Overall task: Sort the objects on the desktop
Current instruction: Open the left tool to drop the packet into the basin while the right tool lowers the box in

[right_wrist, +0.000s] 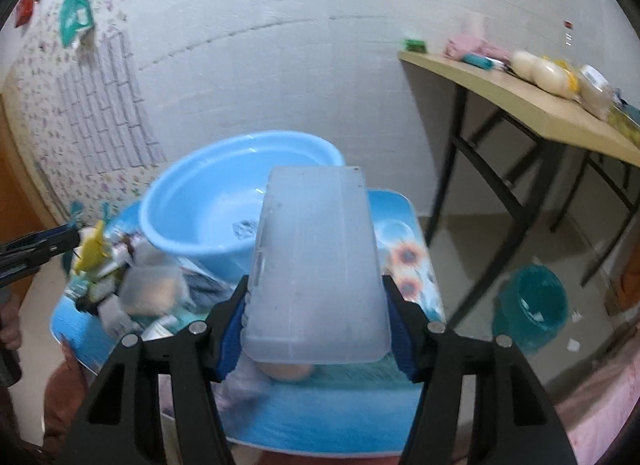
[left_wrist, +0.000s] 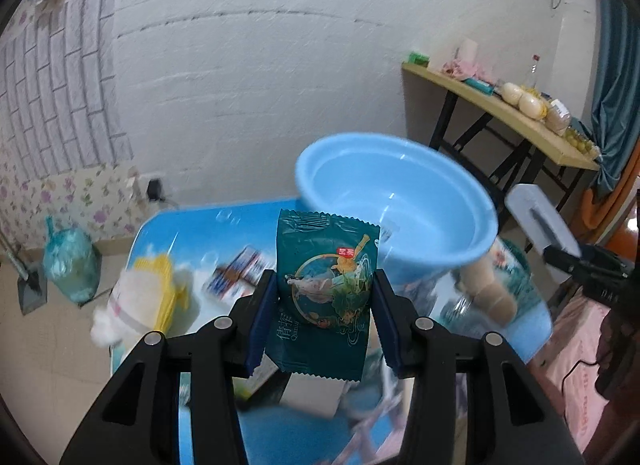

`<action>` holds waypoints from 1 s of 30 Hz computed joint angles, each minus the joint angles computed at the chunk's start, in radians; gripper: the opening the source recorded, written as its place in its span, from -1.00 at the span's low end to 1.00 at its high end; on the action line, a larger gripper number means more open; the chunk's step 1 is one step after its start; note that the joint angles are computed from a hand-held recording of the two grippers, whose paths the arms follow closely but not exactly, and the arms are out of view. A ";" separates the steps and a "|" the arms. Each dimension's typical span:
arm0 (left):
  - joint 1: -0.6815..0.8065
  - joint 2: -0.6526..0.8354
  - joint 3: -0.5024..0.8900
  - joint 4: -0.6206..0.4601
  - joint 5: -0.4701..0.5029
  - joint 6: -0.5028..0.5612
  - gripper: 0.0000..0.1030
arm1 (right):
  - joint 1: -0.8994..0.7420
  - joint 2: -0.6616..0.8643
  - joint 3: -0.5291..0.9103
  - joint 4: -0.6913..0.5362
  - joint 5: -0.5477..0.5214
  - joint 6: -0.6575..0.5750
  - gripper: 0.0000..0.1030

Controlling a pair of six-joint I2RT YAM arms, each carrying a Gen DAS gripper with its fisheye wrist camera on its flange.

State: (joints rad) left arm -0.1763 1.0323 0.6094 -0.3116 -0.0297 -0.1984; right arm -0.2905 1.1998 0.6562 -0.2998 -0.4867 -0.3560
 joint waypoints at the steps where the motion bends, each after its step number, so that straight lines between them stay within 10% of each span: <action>1: -0.012 0.025 0.019 0.016 -0.003 0.002 -0.12 | 0.020 0.008 0.010 0.007 0.000 0.010 0.15; 17: -0.104 0.472 0.281 0.142 0.043 0.029 -0.10 | 0.202 0.278 0.175 0.112 0.023 0.069 0.16; 30: -0.089 0.450 0.256 0.145 0.063 0.037 0.17 | 0.249 0.341 0.198 0.134 0.043 0.085 0.18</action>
State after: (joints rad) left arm -0.2651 1.4818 0.8658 -0.1668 0.0336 -0.1611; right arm -0.0418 1.5410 0.8547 -0.1657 -0.4437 -0.2709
